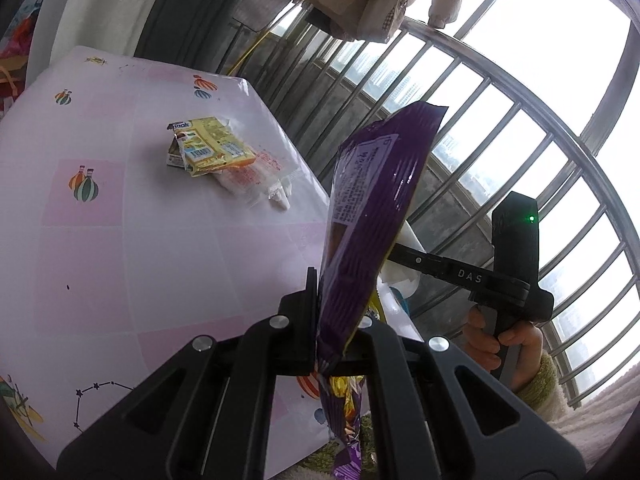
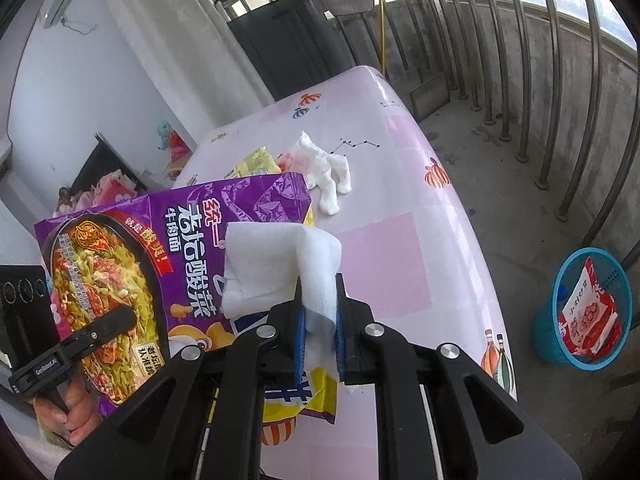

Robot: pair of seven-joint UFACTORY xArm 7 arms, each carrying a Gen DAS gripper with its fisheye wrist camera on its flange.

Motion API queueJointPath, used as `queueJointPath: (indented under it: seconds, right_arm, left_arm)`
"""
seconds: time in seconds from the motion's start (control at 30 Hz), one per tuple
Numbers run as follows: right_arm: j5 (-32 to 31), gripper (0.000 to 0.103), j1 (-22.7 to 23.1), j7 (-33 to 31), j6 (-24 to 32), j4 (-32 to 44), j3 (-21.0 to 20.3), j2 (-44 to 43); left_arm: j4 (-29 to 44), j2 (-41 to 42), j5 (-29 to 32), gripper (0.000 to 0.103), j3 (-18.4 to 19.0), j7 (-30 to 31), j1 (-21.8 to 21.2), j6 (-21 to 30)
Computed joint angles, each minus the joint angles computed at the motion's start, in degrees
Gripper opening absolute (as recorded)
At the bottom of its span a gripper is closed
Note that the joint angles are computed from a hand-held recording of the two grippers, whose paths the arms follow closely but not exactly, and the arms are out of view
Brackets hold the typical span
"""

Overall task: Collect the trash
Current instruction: 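Lift the purple noodle bag with left tool while right tool holds the tissue, then carry noodle bag and tissue to the wastebasket and release both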

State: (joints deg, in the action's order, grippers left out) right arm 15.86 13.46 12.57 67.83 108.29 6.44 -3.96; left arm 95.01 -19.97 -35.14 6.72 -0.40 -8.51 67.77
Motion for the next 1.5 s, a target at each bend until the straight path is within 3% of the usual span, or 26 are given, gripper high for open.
queueJointPath:
  seconds: [0.83,1.33,1.5]
  right_arm:
    - [1.87,0.012,-3.41,1.66,-5.57,-3.53,-2.9,-3.74]
    - [0.36,0.012,-9.06,3.89,-8.86,-10.08,-8.15,-12.33]
    - [-4.81,0.012,-13.59,9.08,-8.68,-11.46,-9.22,-14.18]
  left_arm:
    - [2.63,1.31,1.92,0.001,-1.13,0.42,-0.32,-2.82]
    - [15.24,9.77,5.84,0.001,-6.64,1.17,-1.74,-4.79]
    - [24.07,15.62,8.38,0.001,-9.54,0.5,-2.62,-2.8]
